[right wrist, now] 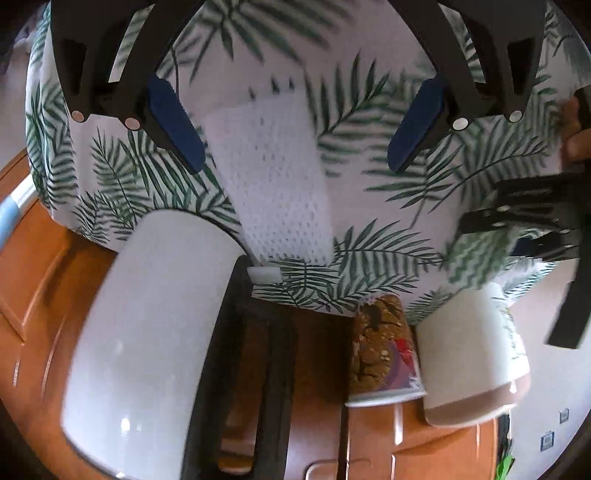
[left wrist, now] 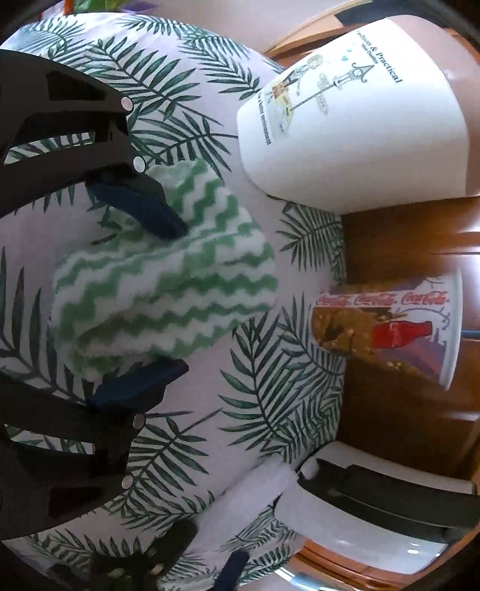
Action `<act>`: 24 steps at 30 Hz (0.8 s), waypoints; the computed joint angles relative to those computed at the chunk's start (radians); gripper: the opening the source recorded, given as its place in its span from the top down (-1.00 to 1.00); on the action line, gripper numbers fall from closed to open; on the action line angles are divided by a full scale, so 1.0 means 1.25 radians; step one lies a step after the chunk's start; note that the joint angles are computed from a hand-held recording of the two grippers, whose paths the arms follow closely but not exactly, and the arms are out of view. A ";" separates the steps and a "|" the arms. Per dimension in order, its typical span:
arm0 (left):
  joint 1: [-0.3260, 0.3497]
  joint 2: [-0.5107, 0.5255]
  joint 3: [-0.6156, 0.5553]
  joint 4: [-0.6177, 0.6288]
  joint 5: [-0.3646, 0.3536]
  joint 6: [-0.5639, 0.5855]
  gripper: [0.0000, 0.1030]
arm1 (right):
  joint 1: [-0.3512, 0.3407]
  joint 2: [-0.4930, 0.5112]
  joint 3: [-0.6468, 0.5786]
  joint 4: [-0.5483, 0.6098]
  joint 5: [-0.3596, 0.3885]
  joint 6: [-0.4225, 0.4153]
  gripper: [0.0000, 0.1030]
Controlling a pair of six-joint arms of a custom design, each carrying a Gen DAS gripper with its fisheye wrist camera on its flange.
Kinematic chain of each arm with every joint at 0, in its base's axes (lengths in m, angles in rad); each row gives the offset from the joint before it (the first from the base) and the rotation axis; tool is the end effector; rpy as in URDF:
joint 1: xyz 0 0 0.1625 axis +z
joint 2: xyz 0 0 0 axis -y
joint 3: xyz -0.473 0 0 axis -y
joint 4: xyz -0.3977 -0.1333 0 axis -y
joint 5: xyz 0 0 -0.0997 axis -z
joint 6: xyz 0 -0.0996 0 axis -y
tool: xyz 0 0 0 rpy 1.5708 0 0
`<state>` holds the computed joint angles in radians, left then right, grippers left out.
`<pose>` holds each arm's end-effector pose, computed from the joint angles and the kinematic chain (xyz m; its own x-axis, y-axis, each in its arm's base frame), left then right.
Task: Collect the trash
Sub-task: 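Grasp the zigzag cloth with the left tool while the right tool grasps the white foam sleeve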
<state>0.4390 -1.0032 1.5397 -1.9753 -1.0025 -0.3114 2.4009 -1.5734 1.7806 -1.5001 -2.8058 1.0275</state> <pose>-0.5396 -0.4599 0.2617 -0.5549 0.6258 -0.5482 0.7640 0.6440 -0.0382 0.3769 -0.2914 0.4948 -0.6236 0.3394 0.7042 -0.3402 0.6932 -0.6354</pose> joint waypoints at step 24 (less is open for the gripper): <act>-0.039 -0.038 0.039 -0.021 0.027 0.028 0.61 | 0.018 -0.004 -0.003 0.053 0.003 0.018 0.79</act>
<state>0.3901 -1.0502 1.5884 -2.0015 -0.9686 -0.2759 2.4234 -1.5782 1.7763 -1.4334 -2.8024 1.0499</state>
